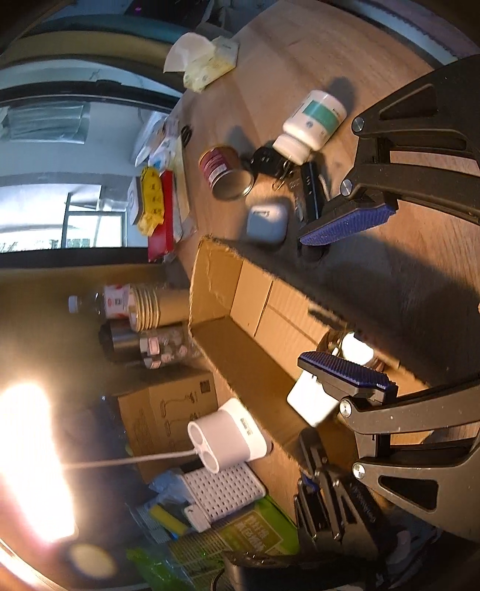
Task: Organize rigid objects
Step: 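Move the right gripper to the white pill bottle lying on the table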
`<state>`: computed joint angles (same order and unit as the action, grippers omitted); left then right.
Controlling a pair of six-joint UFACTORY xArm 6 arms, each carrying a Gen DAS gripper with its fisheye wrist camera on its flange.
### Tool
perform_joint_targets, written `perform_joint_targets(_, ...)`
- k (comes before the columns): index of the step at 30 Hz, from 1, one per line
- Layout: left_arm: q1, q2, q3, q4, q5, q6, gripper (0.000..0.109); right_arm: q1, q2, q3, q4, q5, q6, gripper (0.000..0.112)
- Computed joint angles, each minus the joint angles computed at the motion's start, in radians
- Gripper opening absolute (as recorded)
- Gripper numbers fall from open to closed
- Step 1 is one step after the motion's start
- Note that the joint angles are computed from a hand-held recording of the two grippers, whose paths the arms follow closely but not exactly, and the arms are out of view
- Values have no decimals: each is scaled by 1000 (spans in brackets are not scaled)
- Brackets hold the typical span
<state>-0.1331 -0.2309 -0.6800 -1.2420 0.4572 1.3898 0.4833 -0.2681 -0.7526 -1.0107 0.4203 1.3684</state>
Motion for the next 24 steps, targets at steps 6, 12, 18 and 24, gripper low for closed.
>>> perform_joint_targets(6,0,-3,3,1,1,0,12,-31,-31,40,-26,-4,41,66)
perform_joint_targets(12,-3,-5,6,0,0,-2,12,-57,-58,68,-45,33,85,67)
perform_joint_targets(18,-1,-3,4,0,1,-1,13,-81,-99,101,-86,107,143,68)
perform_joint_targets(24,-1,-3,3,0,1,-1,13,-121,-144,148,-98,165,173,75)
